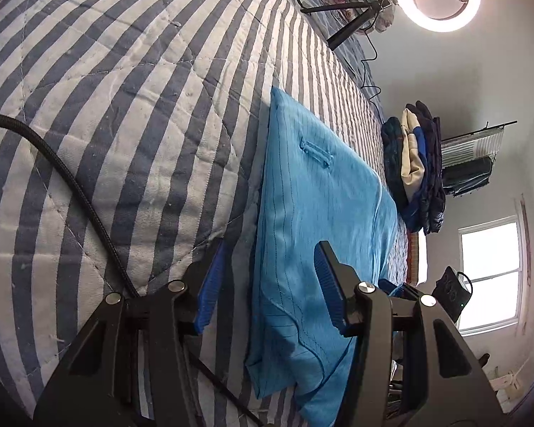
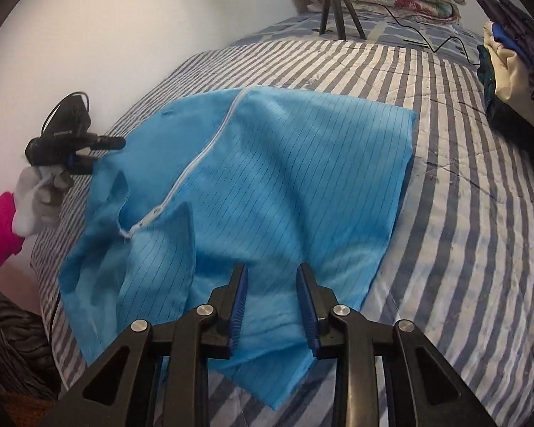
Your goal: Fold large clothes
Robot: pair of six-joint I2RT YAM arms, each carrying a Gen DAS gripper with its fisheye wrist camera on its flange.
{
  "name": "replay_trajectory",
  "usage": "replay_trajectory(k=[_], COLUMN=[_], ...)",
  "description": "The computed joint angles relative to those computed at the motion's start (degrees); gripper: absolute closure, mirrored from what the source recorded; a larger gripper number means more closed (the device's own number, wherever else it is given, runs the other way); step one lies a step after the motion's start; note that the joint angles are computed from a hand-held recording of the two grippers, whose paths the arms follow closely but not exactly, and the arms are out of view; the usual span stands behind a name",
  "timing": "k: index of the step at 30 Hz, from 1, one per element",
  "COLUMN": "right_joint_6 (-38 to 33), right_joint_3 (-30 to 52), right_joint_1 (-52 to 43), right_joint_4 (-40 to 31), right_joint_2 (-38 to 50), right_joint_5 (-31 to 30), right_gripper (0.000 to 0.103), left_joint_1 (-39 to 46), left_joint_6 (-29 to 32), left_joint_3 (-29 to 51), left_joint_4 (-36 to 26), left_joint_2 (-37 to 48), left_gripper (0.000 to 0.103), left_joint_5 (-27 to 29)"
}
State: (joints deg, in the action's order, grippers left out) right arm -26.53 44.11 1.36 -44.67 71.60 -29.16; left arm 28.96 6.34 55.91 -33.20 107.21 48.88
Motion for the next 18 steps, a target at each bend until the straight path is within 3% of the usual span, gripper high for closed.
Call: replay_trajectory(k=[2,4,10,18], right_joint_6=[-2.75,-6.16,-8.15,-12.03], right_joint_3=[1.61,4.31,10.18,16.27], right_joint_1=[-3.46,-8.73,-20.52,-24.01], right_joint_4=[-3.88,-8.25,-12.11,-17.71], right_joint_2=[-0.26,1.97,14.69,30.79], right_joint_5=[-2.97,-7.00,-15.05,-22.98], right_gripper=[0.071,0.051,0.047,0.047], left_joint_1=[0.40,1.43,4.40,3.15], left_joint_6=[0.33,1.20,3.62,4.98], left_joint_3=[0.31,1.06,4.15,7.88], left_joint_4=[-0.47,-1.76,-6.28,-9.67], left_joint_2=[0.46,1.49,5.40,9.03], left_gripper=[0.050,0.050,0.050,0.050], left_joint_5=[0.80,2.13,6.54,8.24])
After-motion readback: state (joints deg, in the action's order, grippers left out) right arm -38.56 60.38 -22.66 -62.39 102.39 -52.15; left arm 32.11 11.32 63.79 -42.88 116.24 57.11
